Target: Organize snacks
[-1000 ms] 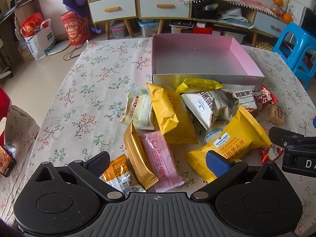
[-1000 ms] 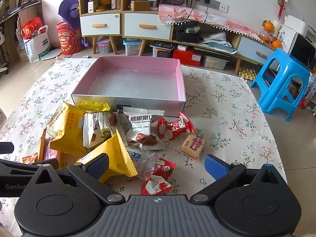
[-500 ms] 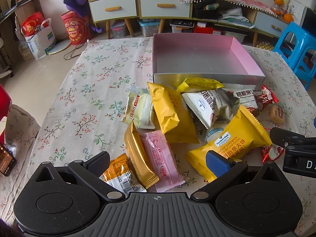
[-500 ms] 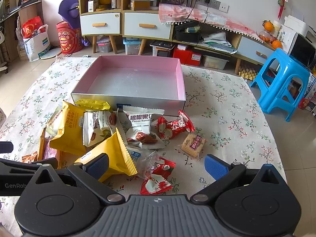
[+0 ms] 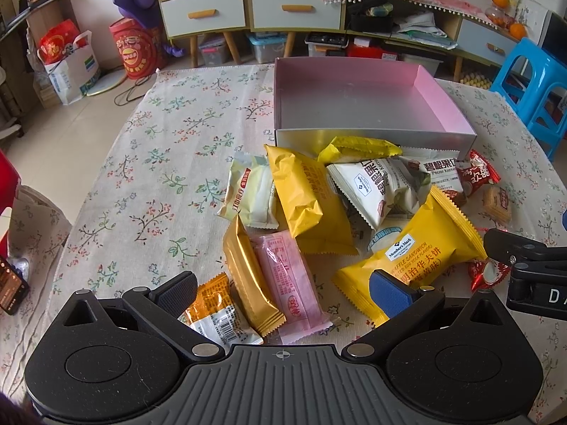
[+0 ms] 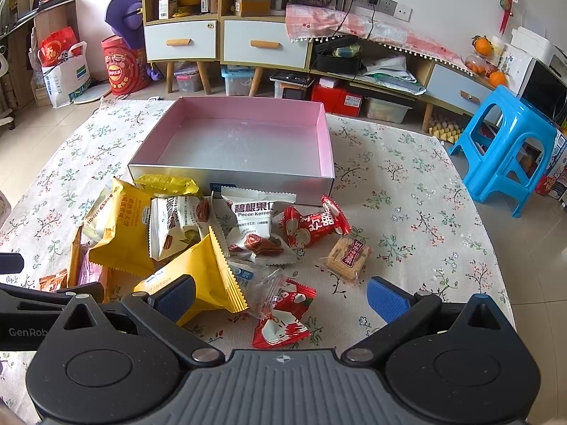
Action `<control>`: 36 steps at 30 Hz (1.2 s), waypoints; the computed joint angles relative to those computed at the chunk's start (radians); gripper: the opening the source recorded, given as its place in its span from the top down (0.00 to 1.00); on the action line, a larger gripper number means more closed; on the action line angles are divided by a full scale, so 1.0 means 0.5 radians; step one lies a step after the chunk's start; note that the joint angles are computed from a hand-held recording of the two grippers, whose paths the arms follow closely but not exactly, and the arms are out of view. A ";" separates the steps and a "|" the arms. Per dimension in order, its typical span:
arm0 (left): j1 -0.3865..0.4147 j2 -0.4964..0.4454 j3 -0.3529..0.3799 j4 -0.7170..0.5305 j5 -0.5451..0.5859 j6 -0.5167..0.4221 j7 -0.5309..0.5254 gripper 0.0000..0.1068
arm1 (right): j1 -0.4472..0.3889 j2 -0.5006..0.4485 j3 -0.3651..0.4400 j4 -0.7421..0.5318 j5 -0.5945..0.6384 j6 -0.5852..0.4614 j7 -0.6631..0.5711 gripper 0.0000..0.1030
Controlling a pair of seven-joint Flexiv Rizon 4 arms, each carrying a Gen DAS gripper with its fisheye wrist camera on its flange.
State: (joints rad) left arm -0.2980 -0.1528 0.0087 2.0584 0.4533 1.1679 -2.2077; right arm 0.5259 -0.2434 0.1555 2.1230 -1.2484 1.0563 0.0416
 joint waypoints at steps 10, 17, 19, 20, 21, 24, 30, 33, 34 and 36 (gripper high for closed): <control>0.001 -0.001 0.000 0.000 0.001 -0.001 -0.001 0.04 | -0.002 -0.001 0.002 0.011 0.000 0.010 0.002 0.10; 0.003 -0.001 0.002 0.006 0.003 0.000 -0.001 0.04 | 0.006 -0.006 0.006 0.002 0.030 -0.004 -0.026 0.10; 0.004 -0.003 0.004 0.006 0.005 -0.002 -0.003 0.04 | 0.009 -0.006 0.006 0.001 0.040 -0.008 -0.034 0.10; 0.006 -0.003 0.004 0.009 0.004 0.002 -0.001 0.04 | 0.010 -0.007 0.006 0.001 0.042 -0.009 -0.037 0.10; 0.009 -0.003 0.004 0.010 -0.003 0.003 0.004 0.04 | 0.011 -0.007 0.006 0.000 0.046 -0.012 -0.041 0.10; 0.026 -0.004 0.004 0.022 -0.041 0.034 0.029 0.04 | 0.014 -0.005 0.003 -0.001 0.052 -0.030 -0.051 0.10; 0.046 -0.028 0.015 0.020 -0.046 0.235 0.188 0.04 | -0.006 -0.015 0.000 -0.023 0.119 -0.064 -0.149 0.10; 0.082 -0.060 -0.012 0.014 -0.179 0.255 0.373 0.04 | -0.027 -0.050 0.021 -0.063 0.351 -0.059 -0.324 0.10; 0.096 -0.069 -0.023 0.014 -0.248 0.243 0.443 0.04 | -0.032 -0.060 0.028 -0.076 0.442 -0.050 -0.390 0.10; 0.138 -0.089 -0.059 0.021 -0.411 0.227 0.632 0.04 | -0.031 -0.070 0.035 -0.096 0.583 -0.033 -0.492 0.10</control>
